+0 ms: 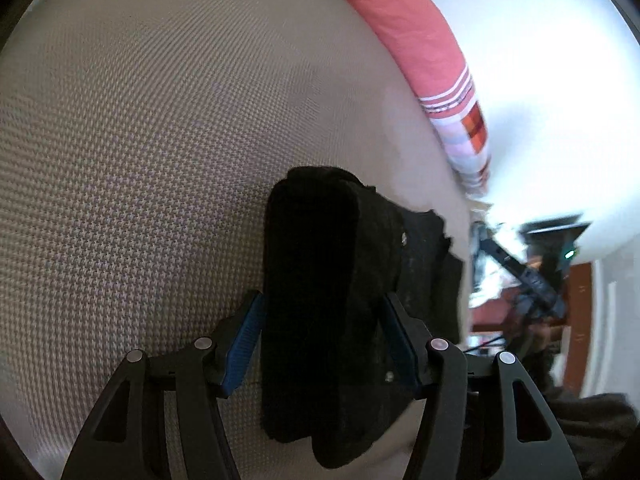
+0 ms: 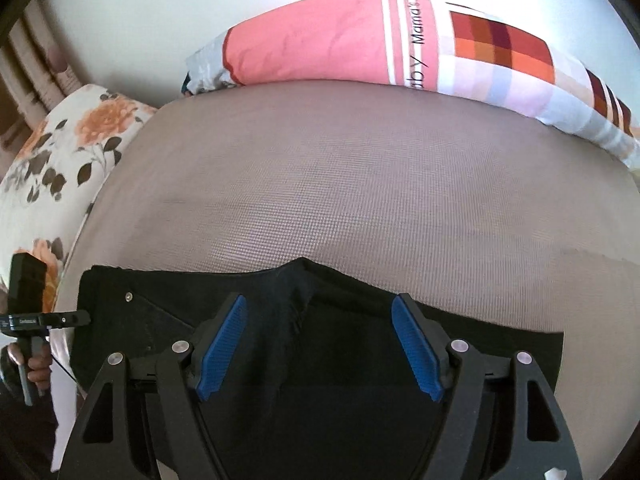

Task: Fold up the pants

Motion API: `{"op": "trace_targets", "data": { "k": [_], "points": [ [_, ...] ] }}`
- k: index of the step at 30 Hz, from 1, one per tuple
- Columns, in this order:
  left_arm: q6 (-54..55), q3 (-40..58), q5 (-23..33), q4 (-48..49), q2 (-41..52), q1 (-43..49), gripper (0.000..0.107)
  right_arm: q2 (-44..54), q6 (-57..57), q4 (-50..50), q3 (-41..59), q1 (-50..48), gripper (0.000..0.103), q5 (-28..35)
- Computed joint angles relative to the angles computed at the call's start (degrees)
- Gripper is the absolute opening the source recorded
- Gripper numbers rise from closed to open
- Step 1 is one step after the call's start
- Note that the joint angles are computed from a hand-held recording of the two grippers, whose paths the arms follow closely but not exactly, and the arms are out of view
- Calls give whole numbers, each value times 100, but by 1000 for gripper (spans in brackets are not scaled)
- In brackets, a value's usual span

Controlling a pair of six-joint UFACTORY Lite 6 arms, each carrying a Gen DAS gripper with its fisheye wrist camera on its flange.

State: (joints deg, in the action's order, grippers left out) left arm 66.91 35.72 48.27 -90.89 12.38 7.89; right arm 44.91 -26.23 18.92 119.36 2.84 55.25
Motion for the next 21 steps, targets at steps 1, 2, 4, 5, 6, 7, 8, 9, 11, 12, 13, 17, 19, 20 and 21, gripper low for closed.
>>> {"op": "trace_targets", "data": {
  "k": [1,2,4,5,6,7,8,9,11,12,13,17,19,20,21],
  "points": [
    [54,71,254,54,183,169,60,14,102,-52,33,12,73,16],
    [48,122,352,104,275,249,59,20,147,-79,48,28,73,13],
    [103,223,562,166,469,398,57,-28,262,-199,-15,90,73,-54],
    [158,237,652,185,516,455,57,-26,328,-269,-19,123,73,-67],
    [197,317,664,165,604,429,57,-11,362,-302,-8,161,73,-54],
    [227,342,694,212,628,455,57,-9,379,-322,-12,186,73,-58],
    [260,363,746,285,655,518,57,-8,401,-354,-19,212,73,-72],
    [280,416,778,280,703,505,57,-7,443,-400,-35,250,73,-95],
    [304,377,804,328,631,510,57,33,485,-384,4,297,73,-73],
    [345,359,813,313,612,482,57,50,506,-363,19,339,73,-79],
    [365,373,814,289,608,415,57,53,517,-352,16,371,73,-87],
    [438,727,894,103,951,-22,51,-69,431,-153,-190,490,73,-179],
    [487,815,784,-56,1061,-191,44,-163,372,-23,-352,499,73,-224],
    [476,924,616,-200,1127,-364,42,-198,359,25,-416,501,73,-228],
    [495,943,566,-296,1149,-426,41,-252,342,75,-520,502,73,-246]
  ]
}}
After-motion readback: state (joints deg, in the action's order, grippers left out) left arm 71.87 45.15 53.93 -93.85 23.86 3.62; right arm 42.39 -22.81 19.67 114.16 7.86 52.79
